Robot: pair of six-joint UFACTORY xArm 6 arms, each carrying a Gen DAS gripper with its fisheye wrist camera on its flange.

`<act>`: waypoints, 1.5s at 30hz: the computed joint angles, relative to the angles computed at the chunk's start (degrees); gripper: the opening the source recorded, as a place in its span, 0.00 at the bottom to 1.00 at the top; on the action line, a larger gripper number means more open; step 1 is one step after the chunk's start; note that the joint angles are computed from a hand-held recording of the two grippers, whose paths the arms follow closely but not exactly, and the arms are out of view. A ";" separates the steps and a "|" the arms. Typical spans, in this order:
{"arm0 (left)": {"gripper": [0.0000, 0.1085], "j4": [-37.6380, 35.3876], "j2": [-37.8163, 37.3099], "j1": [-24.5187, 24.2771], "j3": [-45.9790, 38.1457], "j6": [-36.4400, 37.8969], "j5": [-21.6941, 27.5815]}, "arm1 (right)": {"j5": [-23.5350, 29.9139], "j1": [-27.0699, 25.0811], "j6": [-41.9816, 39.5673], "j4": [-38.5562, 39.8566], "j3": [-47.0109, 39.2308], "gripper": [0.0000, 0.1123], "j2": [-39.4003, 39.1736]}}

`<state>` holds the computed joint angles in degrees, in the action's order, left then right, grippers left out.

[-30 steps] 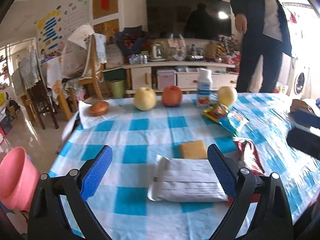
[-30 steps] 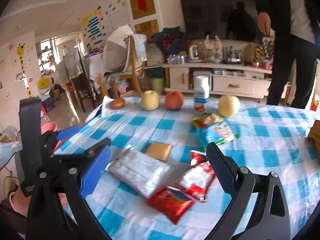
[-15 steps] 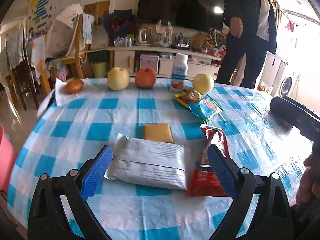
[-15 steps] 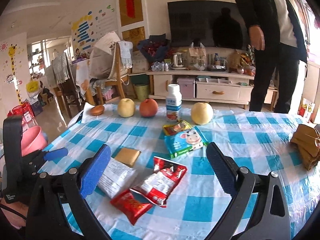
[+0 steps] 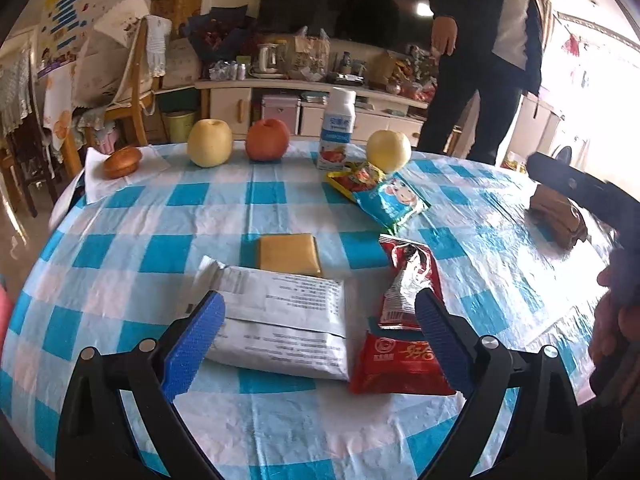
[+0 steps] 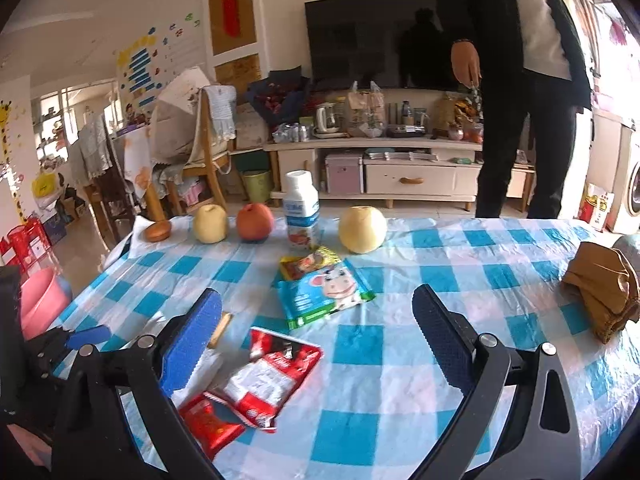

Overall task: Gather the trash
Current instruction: 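Lower both tools toward the white wipes package and red snack bag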

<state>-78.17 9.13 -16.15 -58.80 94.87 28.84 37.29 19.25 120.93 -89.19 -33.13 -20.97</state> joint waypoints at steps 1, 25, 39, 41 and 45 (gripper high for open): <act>0.87 0.12 0.07 -0.07 -0.12 0.06 0.25 | -0.70 -0.92 0.65 -0.33 0.33 0.86 -0.18; 0.87 11.38 3.95 -0.83 -5.18 -7.90 6.03 | -18.05 -15.78 6.94 -4.76 -2.65 0.86 8.20; 0.87 13.42 8.05 -0.43 -11.03 -10.50 7.48 | -25.77 -21.12 4.35 -4.91 -8.40 0.86 17.47; 0.87 14.96 9.54 0.25 -12.84 -13.07 9.29 | -27.19 -21.69 4.55 -5.61 -9.55 0.86 18.83; 0.87 17.52 12.11 0.85 -15.56 -17.61 11.18 | -29.43 -22.59 4.00 -6.32 -11.87 0.86 21.82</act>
<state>-60.65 21.25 -15.30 -74.36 77.25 40.02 7.86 -3.34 124.93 -95.51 -45.00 0.85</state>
